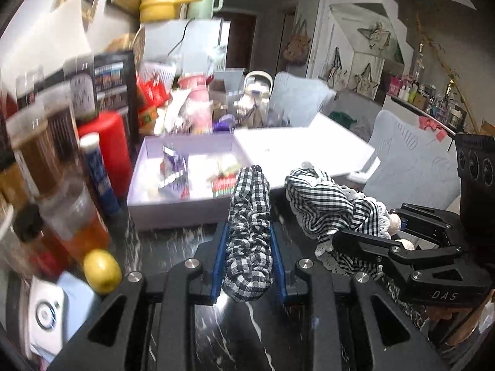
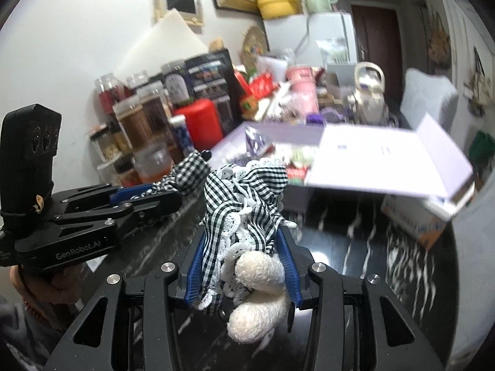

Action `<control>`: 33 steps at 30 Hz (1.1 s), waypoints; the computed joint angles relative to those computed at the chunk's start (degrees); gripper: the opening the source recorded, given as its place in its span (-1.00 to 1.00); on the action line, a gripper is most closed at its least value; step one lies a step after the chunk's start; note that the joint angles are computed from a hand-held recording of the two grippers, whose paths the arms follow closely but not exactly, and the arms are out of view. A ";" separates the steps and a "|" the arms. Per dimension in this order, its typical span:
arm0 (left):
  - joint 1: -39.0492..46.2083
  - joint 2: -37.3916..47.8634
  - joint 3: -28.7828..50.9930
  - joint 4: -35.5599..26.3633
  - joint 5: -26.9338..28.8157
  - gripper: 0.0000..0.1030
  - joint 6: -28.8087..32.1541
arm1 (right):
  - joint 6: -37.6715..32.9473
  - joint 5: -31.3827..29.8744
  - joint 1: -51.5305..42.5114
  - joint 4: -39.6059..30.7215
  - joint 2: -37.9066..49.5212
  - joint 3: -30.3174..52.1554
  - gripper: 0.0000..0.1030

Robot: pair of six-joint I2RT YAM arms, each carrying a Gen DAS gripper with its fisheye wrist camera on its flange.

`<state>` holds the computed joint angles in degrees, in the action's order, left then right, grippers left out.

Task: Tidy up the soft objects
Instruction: 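Carry the plush toy and scrunchie over the lavender box with both grippers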

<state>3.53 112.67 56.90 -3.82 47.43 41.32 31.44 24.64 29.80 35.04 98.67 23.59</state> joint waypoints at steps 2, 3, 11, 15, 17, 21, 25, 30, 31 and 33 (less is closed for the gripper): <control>-0.28 -0.92 0.71 0.60 0.63 -0.49 -1.04 | -2.13 0.35 -0.49 -1.50 -1.77 1.02 -0.15; -0.44 -1.32 1.08 1.13 0.86 -0.49 -1.73 | -3.02 0.34 -0.79 -2.22 -2.61 1.43 -0.15; -2.43 -2.09 6.47 4.78 1.54 -0.49 -7.96 | -10.41 -2.95 -6.09 -6.83 -8.58 6.06 -0.15; -3.81 -0.33 10.66 6.25 0.95 -0.49 -11.12 | -13.49 -5.77 -9.68 -7.62 -8.92 9.18 -0.15; -4.64 1.32 13.42 7.14 0.36 -0.49 -13.32 | -14.51 -7.20 -11.37 -7.74 -8.01 10.92 -0.15; -6.55 5.23 19.24 8.36 -1.28 -0.49 -16.87 | -16.64 -9.85 -15.20 -7.85 -4.75 15.17 -0.15; -8.49 9.04 24.70 8.77 -3.17 -0.49 -19.01 | -17.97 -12.81 -19.00 -7.61 -0.24 19.78 -0.15; -10.93 14.68 32.48 7.48 -6.50 -0.49 -20.07 | -19.24 -16.24 -23.47 -7.74 6.43 26.83 -0.15; -11.46 16.41 34.75 6.84 -7.07 -0.49 -20.33 | -19.35 -16.93 -24.12 -7.74 7.55 28.01 -0.15; -12.16 18.92 38.14 5.45 -7.86 -0.49 -20.50 | -19.69 -18.32 -25.49 -8.37 10.20 31.10 -0.15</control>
